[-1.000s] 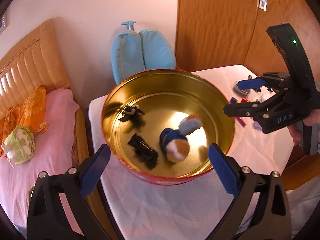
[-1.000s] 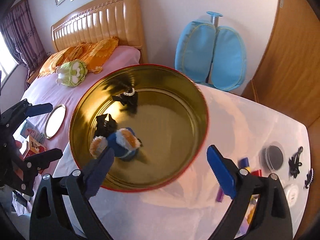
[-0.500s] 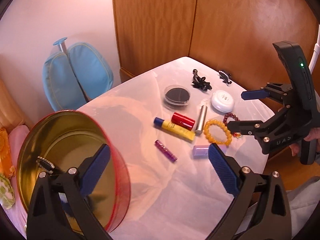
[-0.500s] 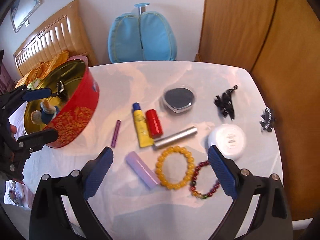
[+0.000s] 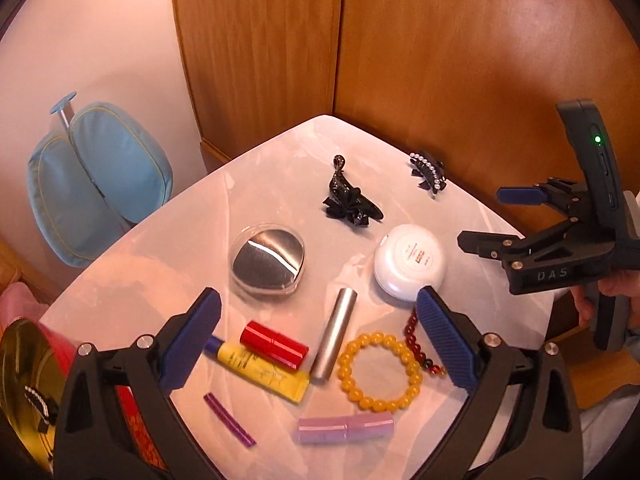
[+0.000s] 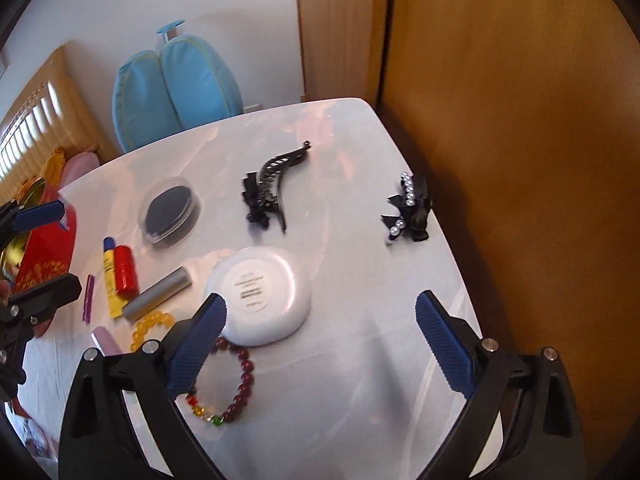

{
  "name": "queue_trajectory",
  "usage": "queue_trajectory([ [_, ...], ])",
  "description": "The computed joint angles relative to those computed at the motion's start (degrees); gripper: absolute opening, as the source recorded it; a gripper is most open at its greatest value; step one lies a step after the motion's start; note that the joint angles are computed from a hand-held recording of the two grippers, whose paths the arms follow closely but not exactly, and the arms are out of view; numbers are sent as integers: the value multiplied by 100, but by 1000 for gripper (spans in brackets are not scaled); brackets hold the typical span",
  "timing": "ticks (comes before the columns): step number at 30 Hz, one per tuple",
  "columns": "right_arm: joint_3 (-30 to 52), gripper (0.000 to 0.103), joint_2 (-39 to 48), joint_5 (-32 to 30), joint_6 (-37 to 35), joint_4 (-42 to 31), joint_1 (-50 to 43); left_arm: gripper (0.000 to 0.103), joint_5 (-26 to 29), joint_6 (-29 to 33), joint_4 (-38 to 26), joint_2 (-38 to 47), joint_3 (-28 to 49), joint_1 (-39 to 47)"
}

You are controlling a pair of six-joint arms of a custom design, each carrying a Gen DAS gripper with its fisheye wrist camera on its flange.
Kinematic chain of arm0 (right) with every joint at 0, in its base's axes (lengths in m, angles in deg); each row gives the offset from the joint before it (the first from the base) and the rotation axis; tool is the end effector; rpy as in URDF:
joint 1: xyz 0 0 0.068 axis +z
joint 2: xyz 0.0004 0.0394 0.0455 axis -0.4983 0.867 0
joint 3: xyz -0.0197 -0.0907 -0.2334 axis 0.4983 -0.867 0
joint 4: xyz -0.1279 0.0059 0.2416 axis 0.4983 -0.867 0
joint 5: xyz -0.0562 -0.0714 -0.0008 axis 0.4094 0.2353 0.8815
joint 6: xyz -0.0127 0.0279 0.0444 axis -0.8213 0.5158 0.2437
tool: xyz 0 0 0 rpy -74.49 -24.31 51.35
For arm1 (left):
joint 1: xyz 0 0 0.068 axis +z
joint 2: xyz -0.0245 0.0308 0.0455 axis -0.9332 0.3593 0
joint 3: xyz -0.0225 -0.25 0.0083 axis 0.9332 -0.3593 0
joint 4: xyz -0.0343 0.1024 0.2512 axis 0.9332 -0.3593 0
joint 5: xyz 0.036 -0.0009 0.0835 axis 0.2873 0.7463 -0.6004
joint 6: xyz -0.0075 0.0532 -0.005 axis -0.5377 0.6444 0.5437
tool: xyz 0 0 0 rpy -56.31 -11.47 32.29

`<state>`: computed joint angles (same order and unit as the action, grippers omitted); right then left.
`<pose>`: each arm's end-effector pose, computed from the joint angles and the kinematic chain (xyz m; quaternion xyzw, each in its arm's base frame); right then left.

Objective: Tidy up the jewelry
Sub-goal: 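Grasp the black glittery curved claw clip with the left gripper, then carry the claw clip into the red tin and open the left gripper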

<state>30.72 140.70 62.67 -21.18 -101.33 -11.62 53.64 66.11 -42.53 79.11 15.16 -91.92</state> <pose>0.2285 0.0730 0.2581 0.0152 0.9642 0.0543 0.2593 0.2838 -0.1247 0.2998 0.2601 0.9116 -0.0973 0.3030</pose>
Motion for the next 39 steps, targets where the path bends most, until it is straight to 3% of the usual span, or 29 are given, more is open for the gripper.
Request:
queue_trajectory([
  [7, 161, 97, 567, 386, -296, 266, -248, 95, 84, 310, 531, 1940, 1358, -104],
  [14, 61, 97, 580, 402, -341, 480, -452, 95, 332, 331, 217, 3643, 3069, -191],
  [19, -190, 97, 245, 293, -234, 410, -479, 94, 360, 431, 166, 4160, 3547, -383],
  [20, -234, 97, 190, 294, -225, 399, -478, 83, 384, 474, 86, 4250, 3649, -422],
  [21, -277, 96, 149, 295, -225, 398, -490, 57, 436, 520, -44, 4358, 3772, -452],
  [23, -346, 96, 76, 278, -205, 373, -537, 35, 440, 490, -217, 4434, 3850, -472],
  [26, -422, 96, -70, 236, -188, 329, -619, 26, 631, 346, -185, 4310, 3715, -418],
  [32, -411, 96, -397, 142, -244, 158, -663, 25, 600, 259, 23, 3505, 2958, -381],
  [39, -19, 96, -779, 26, -433, -21, -349, 25, 300, -112, 40, 1886, 1978, -249],
])
